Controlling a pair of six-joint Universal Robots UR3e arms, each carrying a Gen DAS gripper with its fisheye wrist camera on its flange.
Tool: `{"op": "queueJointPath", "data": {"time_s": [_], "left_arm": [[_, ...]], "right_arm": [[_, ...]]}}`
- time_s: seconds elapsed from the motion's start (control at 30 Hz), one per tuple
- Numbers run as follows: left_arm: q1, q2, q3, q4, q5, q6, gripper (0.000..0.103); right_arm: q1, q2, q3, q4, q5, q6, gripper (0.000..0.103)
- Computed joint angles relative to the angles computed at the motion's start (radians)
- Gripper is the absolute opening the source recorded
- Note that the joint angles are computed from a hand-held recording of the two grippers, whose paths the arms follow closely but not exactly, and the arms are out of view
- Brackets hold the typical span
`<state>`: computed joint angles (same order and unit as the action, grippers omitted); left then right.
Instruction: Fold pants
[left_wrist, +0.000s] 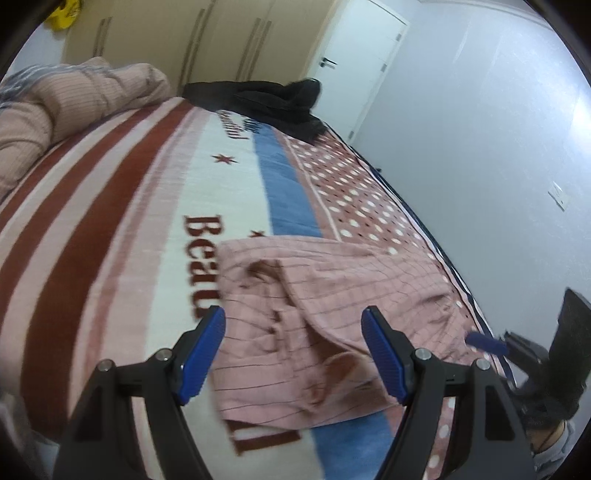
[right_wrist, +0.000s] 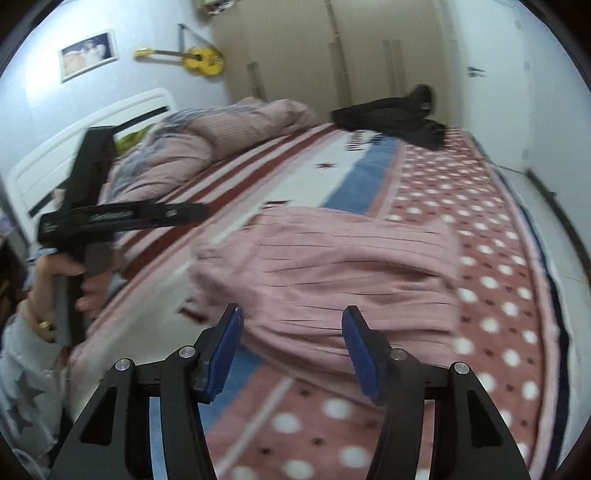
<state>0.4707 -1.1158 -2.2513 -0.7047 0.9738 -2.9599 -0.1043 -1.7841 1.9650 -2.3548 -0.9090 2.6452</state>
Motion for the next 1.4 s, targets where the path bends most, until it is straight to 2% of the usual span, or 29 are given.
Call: {"op": "queueJointPath", "data": {"time_s": [0.2,0.27,0.37,0.43,0.5,0.6,0.63,0.67,0.7,0.8,0.87,0.97,1.1,1.17,1.27,1.33,1.4], "left_arm": [[-0.190,-0.161,0.036,0.124,0.135,-0.061,0.073],[-0.248,-0.213,0.064,0.090,0.194,-0.033,0.073],[-0.347,-0.266,0.079,0.079,0.351,0.003,0.073],[-0.372,-0.253,0.058,0.087,0.394,0.035,0.073],[-0.354,-0.229,0.057,0.065,0.368,0.030,0.073],[-0.216,-0.187,0.047,-0.001,0.145,0.034,0.072],[-0.182,-0.199,0.053,-0.012,0.089,0.023,0.072],[-0.177,-0.216,0.062,-0.007,0.075,0.009,0.071],[-0.178,-0.241,0.076,0.000,0.069,-0.002,0.062],[-0.199,-0.325,0.123,0.023,0.072,-0.039,0.036],[-0.208,-0.347,0.122,0.057,0.065,-0.063,0.029],[-0.234,-0.353,0.120,0.121,0.085,-0.077,0.007],[-0.282,-0.369,0.168,0.178,0.202,-0.102,0.005],[-0.270,-0.363,0.189,0.207,0.220,-0.110,0.005],[-0.250,-0.382,0.244,0.162,0.222,-0.086,0.005],[-0.280,-0.434,0.278,0.148,0.285,-0.074,0.007],[-0.312,-0.485,0.292,0.144,0.348,-0.065,0.016]], "right_arm": [[0.029,0.134,-0.006,-0.133,-0.089,0.031,0.051],[0.043,0.158,0.002,-0.144,-0.112,0.026,0.051],[0.035,0.154,0.044,-0.159,-0.124,0.017,0.051],[0.013,0.136,0.068,-0.149,-0.102,-0.001,0.051],[-0.004,0.113,0.084,-0.137,-0.086,-0.007,0.051],[-0.021,0.095,0.086,-0.132,-0.076,-0.003,0.051],[-0.022,0.088,0.087,-0.128,-0.075,-0.002,0.051],[-0.026,0.082,0.086,-0.123,-0.073,-0.003,0.051],[-0.031,0.075,0.085,-0.116,-0.069,-0.003,0.051],[-0.048,0.062,0.082,-0.095,-0.052,-0.001,0.051],[-0.062,0.062,0.081,-0.090,-0.040,0.002,0.051],[-0.090,0.067,0.085,-0.080,0.000,0.002,0.051],[-0.104,0.075,0.084,-0.072,0.028,0.009,0.051],[-0.107,0.075,0.081,-0.066,0.035,0.007,0.050],[-0.105,0.072,0.076,-0.063,0.038,0.002,0.050],[-0.104,0.078,0.069,-0.050,0.041,-0.002,0.050],[-0.093,0.091,0.059,-0.041,0.027,-0.001,0.051]]}}
